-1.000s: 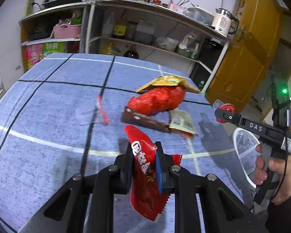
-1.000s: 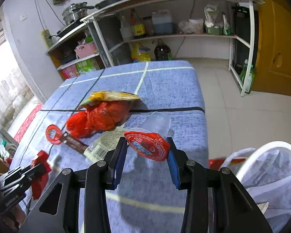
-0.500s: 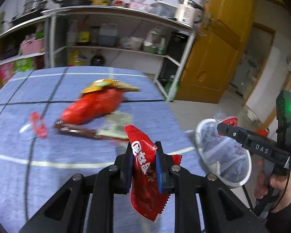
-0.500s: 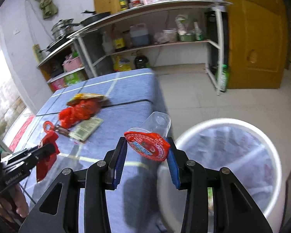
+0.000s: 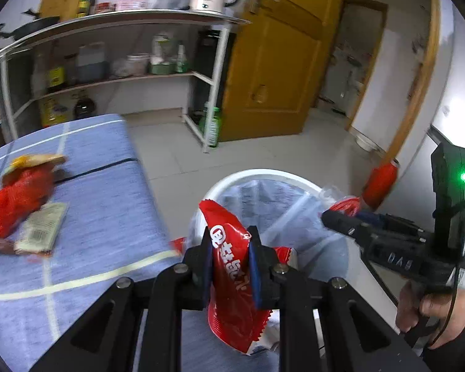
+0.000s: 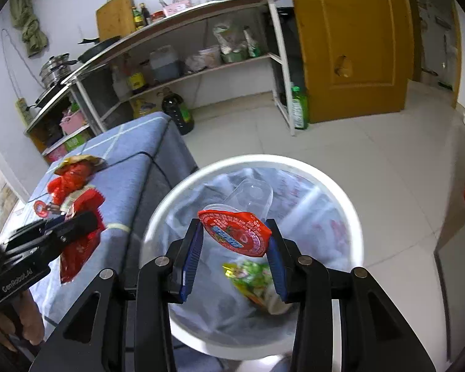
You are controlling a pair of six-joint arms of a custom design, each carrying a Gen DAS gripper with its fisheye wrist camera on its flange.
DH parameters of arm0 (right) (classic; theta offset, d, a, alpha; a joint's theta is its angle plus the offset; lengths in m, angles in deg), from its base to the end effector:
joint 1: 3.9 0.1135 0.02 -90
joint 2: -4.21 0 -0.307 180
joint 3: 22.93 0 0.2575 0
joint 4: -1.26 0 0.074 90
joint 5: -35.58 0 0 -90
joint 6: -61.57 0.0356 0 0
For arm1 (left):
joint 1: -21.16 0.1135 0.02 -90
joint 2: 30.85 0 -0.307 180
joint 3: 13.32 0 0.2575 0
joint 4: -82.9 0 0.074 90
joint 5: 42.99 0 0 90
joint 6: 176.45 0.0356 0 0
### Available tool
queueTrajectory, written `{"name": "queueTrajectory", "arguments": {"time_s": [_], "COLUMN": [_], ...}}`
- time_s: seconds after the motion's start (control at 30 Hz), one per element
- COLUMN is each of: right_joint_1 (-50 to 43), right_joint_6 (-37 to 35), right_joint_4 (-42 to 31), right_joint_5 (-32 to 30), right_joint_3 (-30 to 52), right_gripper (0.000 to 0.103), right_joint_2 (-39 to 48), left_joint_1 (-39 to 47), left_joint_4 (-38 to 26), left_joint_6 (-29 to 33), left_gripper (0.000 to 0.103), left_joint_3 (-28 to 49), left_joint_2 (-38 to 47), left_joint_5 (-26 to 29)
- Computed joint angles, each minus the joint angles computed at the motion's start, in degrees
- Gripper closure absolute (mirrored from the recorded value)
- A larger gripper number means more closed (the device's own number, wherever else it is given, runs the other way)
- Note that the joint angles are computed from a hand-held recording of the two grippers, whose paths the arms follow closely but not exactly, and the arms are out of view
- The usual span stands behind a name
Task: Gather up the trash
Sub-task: 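Carry the red wrapper and red lid over the bin and release both, then move both open tools back toward the table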
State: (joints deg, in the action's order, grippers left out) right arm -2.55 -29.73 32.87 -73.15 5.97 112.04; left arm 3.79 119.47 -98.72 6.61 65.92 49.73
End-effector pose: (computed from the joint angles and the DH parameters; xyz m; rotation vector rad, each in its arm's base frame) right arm 0.2361 0.0170 0.0739 -0.2075 2.3661 0.3913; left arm 0.1889 -0.0608 0.0968 0.1273 2.2903 -0.3245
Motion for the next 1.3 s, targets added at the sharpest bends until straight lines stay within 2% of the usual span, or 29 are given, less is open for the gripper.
{"name": "queueTrajectory", "arguments": {"time_s": [0.23,0.5,0.63,0.7,0.73,0.9,1.03,1.3], "right_joint_1": [-4.70,-5.72,-5.32,-5.07,-5.22,-5.97,-6.05,-4.07], "right_joint_6": [-2.33,-3.97,-3.98,-3.73,-3.65,-3.44,-2.79,-1.10], "right_joint_4": [-0.74,-0.79,-0.32,0.59,0.79,1.17,1.74,2.87], "right_joint_5": [-1.80,-1.43,-0.09,0.41,0.05,-0.88,-1.34,-2.50], "right_joint_3": [1.50,2.61,2.78,2.34,2.16,1.85,1.12,-1.34], "right_gripper": [0.062,0.061,0.061,0.057,0.053,0.052,0.052,0.052], "right_joint_2": [4.00,7.35,8.12,8.34,8.26,7.33,5.44,-0.24], "left_joint_1": [-8.67,-10.22,-9.87,-9.72,-9.54,-9.24,-8.69,-7.85], "left_joint_4": [-1.36,-3.74,-4.44,-4.38,-4.22,-3.62,-2.74,-1.21], "left_joint_6": [-3.02,-4.14,-3.98,-4.09,-4.17,-4.45,-4.87,-4.83], "left_gripper": [0.082,0.081,0.074,0.060,0.058,0.051,0.050,0.047], "left_joint_3": [6.80,10.47,10.62,10.55,10.40,10.14,8.99,3.96], "left_joint_2": [8.08,11.89,11.47,11.49,11.34,11.12,10.03,2.73], "left_joint_5": [-3.41,-3.42,-3.53,-3.40,-3.19,-3.47,-3.26,-5.84]}}
